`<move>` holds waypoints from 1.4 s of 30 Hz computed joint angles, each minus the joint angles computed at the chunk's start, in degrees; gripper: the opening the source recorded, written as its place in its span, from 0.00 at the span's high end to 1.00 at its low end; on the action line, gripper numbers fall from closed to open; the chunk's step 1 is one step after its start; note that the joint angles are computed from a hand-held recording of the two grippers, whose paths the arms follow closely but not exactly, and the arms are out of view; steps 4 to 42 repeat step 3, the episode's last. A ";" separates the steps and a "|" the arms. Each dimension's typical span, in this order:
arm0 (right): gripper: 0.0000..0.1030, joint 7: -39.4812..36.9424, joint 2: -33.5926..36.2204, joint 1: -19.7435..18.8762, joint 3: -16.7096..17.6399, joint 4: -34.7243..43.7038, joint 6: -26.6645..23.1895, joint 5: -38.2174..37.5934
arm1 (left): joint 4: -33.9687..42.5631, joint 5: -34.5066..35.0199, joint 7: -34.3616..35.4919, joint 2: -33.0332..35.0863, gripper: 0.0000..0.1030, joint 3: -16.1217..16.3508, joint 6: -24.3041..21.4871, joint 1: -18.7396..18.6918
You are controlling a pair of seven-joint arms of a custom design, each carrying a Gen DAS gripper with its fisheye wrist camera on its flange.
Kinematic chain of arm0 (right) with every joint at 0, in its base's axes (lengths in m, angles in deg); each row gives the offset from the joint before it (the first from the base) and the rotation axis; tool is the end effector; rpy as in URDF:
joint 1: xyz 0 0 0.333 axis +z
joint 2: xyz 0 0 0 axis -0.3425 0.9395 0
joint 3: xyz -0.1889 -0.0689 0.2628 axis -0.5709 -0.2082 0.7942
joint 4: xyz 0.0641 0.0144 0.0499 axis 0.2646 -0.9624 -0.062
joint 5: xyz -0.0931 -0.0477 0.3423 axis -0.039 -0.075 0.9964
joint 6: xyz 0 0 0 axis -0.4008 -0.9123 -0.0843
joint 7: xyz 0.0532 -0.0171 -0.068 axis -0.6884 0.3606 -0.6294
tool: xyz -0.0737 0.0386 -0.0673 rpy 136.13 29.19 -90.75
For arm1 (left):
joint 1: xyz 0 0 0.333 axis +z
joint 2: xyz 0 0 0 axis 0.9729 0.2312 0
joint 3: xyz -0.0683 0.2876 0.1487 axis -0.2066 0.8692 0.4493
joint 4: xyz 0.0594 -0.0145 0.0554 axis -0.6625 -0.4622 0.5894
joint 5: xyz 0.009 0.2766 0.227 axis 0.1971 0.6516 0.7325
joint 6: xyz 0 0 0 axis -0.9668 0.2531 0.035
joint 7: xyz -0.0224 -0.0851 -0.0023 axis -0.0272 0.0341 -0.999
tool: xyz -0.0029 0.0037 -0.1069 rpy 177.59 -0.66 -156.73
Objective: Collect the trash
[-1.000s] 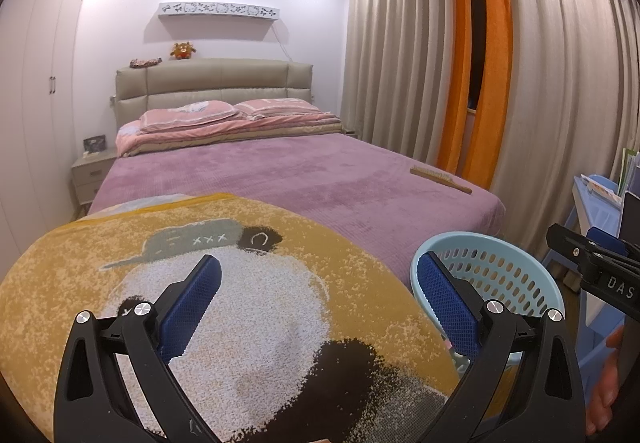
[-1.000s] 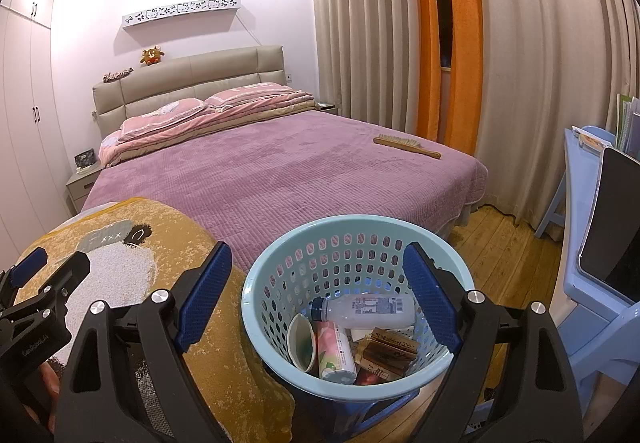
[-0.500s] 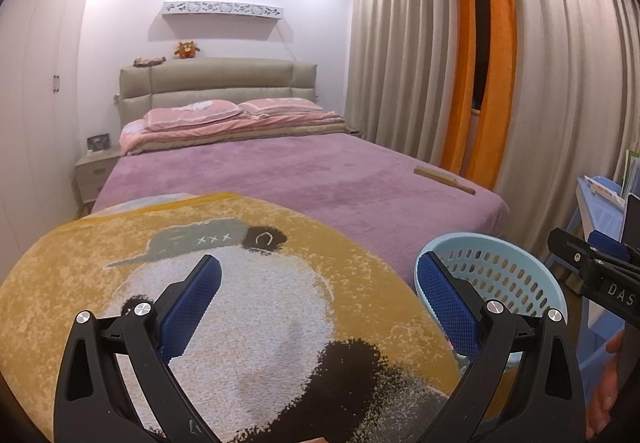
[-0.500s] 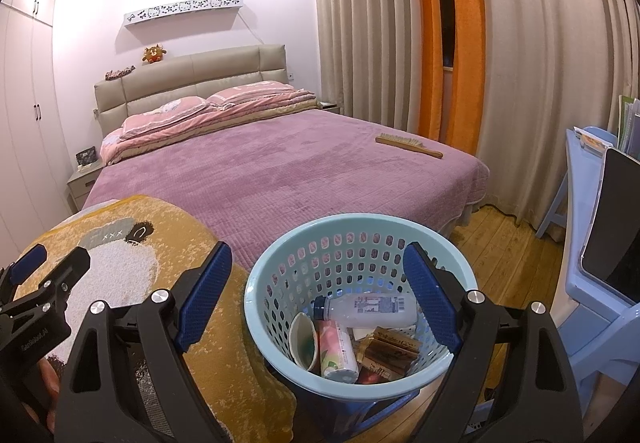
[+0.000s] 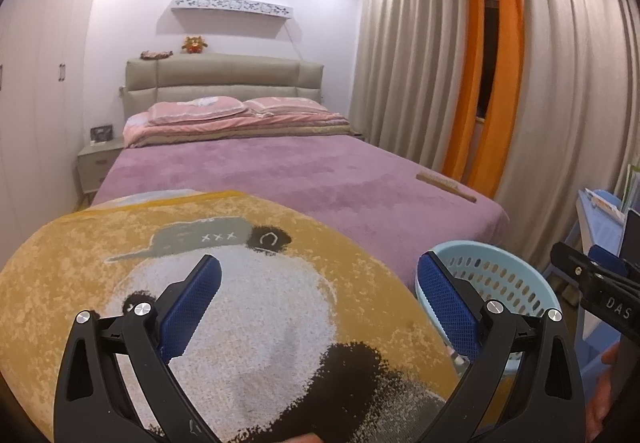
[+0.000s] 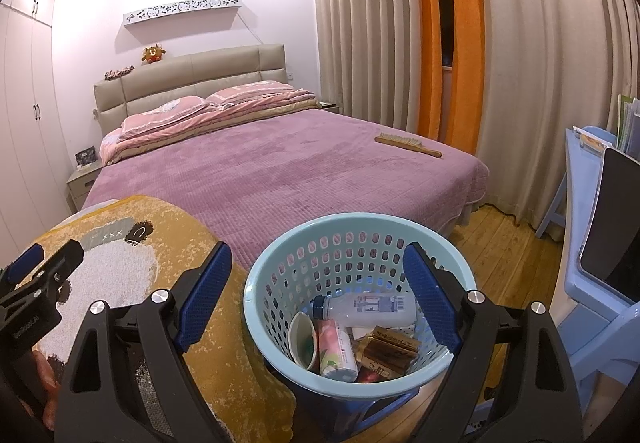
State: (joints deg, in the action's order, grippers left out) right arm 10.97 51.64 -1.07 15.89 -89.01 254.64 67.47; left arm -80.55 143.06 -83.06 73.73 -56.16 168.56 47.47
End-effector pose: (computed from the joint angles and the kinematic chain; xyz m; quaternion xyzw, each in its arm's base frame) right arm 0.5400 0.2221 0.4609 -0.6756 0.5131 -0.3043 0.4332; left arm 0.4567 -0.3760 0.4558 -0.6981 0.4522 -0.3555 0.4265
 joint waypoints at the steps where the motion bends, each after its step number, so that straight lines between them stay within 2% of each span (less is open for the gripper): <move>1: 0.19 -0.38 -0.05 0.34 -0.26 -0.01 -0.01 0.30 | 0.11 0.15 0.05 0.05 0.07 -0.04 -0.45 -0.16; 3: 0.19 -0.08 -0.34 0.00 0.09 -0.32 0.12 -0.14 | 0.36 0.25 0.30 0.19 0.07 -0.15 -1.72 -0.57; 42: 0.19 -0.08 -0.34 0.00 0.09 -0.32 0.12 -0.14 | 0.36 0.25 0.30 0.19 0.07 -0.15 -1.72 -0.57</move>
